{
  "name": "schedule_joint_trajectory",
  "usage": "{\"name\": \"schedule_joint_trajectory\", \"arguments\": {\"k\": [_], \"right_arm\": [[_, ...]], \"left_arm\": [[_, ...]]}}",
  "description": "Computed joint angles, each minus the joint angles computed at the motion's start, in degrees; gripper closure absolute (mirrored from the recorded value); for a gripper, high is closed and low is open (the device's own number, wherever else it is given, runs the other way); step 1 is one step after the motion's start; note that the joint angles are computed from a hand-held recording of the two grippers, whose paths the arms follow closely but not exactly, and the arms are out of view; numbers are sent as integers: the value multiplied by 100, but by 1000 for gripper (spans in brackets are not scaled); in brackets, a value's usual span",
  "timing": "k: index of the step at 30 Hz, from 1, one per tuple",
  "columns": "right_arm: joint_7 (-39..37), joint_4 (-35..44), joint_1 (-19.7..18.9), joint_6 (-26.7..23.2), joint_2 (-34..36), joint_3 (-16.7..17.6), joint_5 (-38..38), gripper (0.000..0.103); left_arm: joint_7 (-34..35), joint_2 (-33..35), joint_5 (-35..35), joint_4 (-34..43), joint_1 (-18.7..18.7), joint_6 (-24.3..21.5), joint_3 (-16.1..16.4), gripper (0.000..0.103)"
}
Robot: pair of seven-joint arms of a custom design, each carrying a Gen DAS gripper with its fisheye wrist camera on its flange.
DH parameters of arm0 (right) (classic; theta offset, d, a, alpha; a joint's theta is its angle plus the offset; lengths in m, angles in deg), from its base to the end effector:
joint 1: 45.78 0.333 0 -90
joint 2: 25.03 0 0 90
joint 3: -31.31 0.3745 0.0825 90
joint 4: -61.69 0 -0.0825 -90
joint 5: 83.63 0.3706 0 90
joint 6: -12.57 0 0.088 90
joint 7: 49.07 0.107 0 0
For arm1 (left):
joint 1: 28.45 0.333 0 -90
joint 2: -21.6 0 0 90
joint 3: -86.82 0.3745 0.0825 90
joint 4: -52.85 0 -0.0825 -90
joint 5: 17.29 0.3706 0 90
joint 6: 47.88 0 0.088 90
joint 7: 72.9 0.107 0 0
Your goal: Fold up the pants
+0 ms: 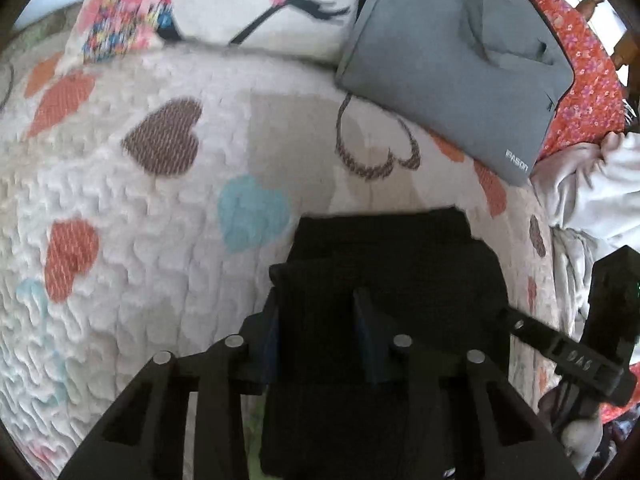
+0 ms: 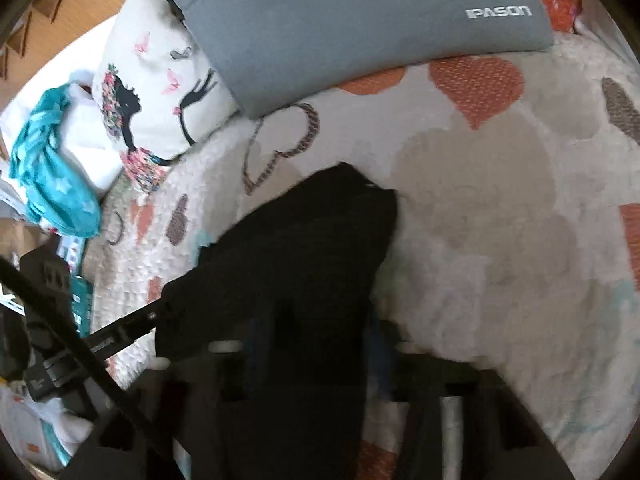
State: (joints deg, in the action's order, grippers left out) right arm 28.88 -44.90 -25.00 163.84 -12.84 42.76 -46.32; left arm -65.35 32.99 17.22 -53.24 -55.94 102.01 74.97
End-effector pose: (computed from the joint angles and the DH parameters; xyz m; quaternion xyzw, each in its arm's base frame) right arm 0.5662 0.3254 0.5298 -0.7420 0.5661 0.0506 0.3556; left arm 0.5022 -0.4137 0.5424 -0.7666 0.5473 -0.3156 0.1148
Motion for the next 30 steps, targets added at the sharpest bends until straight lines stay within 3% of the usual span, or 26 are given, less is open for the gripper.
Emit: {"name": "schedule_joint_trajectory", "arguments": {"k": [2,4,6,8,11,15,17,20,22,25,27,30], "right_arm": [[49,0,64,191,-1,-10,-130,77],[62,16,90,400,23,-4,-191,78],[234,44,160,680,88,-49,-416,79],[490,104,225,845,212,-116,-767,78],[1009,143,322,894,369,-242,-1386,64],[1053,21,130,1044,188,-59,-1330,63],[622,-116,-76,1134,-13,192,-929,63],[-931,-250,-589,422,-409,704,1013,63],[-1257,-375,-626,-208,-636,648,1649,63],[-1557,-607,-520,-759,-869,490,2349,63],[-1547,-763,-401,-1039,-915,367,2573,62],[-1066,-1130,-145,-700,-965,173,2355,68]], "left_arm": [[-263,-10,402,69,-87,54,93,76],[-550,-23,822,144,-146,39,168,85],[-726,30,1020,254,-152,-130,179,85],[-629,167,887,426,-151,-690,128,85],[-337,435,462,632,-111,-1280,68,85],[-857,71,353,224,-13,-881,131,84],[-1285,-209,678,71,-64,-965,127,84],[-1675,-540,1276,-210,-29,-710,-12,82],[-1800,-661,1346,-474,81,-122,-135,71],[-1524,-653,844,-858,243,688,-284,71],[-1096,-502,365,-869,255,695,-349,68],[-855,-273,162,-651,73,164,-315,44]]}}
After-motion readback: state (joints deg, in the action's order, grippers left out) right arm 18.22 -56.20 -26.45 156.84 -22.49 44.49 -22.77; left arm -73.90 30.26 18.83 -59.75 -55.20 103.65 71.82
